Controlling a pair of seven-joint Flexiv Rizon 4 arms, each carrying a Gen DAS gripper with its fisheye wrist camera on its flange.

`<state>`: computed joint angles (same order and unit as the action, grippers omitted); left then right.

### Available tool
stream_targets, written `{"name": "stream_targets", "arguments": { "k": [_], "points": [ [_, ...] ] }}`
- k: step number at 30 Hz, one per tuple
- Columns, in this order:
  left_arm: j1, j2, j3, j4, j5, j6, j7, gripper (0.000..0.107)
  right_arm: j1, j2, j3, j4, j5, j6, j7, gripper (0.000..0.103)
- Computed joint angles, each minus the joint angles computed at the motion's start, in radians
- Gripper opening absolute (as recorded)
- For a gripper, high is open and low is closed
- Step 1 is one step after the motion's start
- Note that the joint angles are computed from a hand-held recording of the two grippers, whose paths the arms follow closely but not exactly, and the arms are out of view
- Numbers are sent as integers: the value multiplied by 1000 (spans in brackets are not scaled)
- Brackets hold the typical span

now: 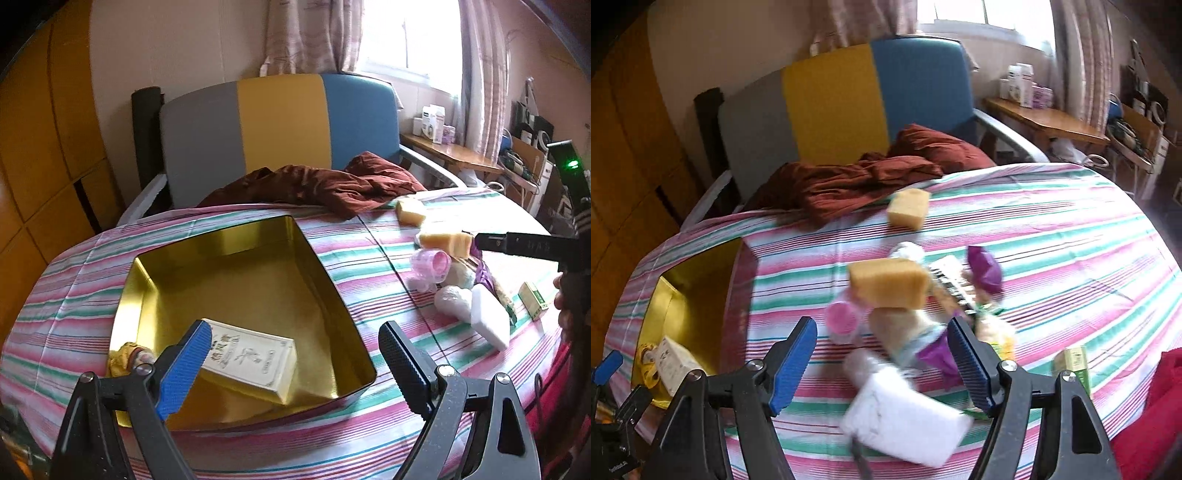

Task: Organize objects
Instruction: 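Reach to the yellow sponge and grasp it with the right tool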

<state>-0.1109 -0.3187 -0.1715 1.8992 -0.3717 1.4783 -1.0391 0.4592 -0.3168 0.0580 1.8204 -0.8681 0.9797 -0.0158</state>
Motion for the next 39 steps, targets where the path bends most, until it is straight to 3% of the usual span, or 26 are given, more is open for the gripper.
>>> {"name": "stream_targets", "arguments": {
  "k": [10, 16, 26, 28, 35, 39],
  "points": [
    [1, -26, -42, -28, -24, -24, 34, 92, -50, 14, 6, 15, 62, -26, -89, 83],
    [-3, -37, -63, -37, -46, -34, 67, 92, -59, -45, 2, -43, 120, 16, -189, 84],
    [-15, -53, -68, -67, -74, -81, 92, 92, -77, -196, 27, -226, 405, 31, -467, 84],
    [-18, -64, -69, -84, -79, -99, 97, 92, -91, -208, 42, -234, 461, 68, -514, 64],
    [-44, -118, -69, -171, -78, -167, 105, 92, -90, -191, 14, -166, 535, 221, -515, 60],
    [-73, -172, -58, -252, -56, -221, 89, 92, -120, -194, 46, -158, 607, 292, -545, 59]
  ]
}}
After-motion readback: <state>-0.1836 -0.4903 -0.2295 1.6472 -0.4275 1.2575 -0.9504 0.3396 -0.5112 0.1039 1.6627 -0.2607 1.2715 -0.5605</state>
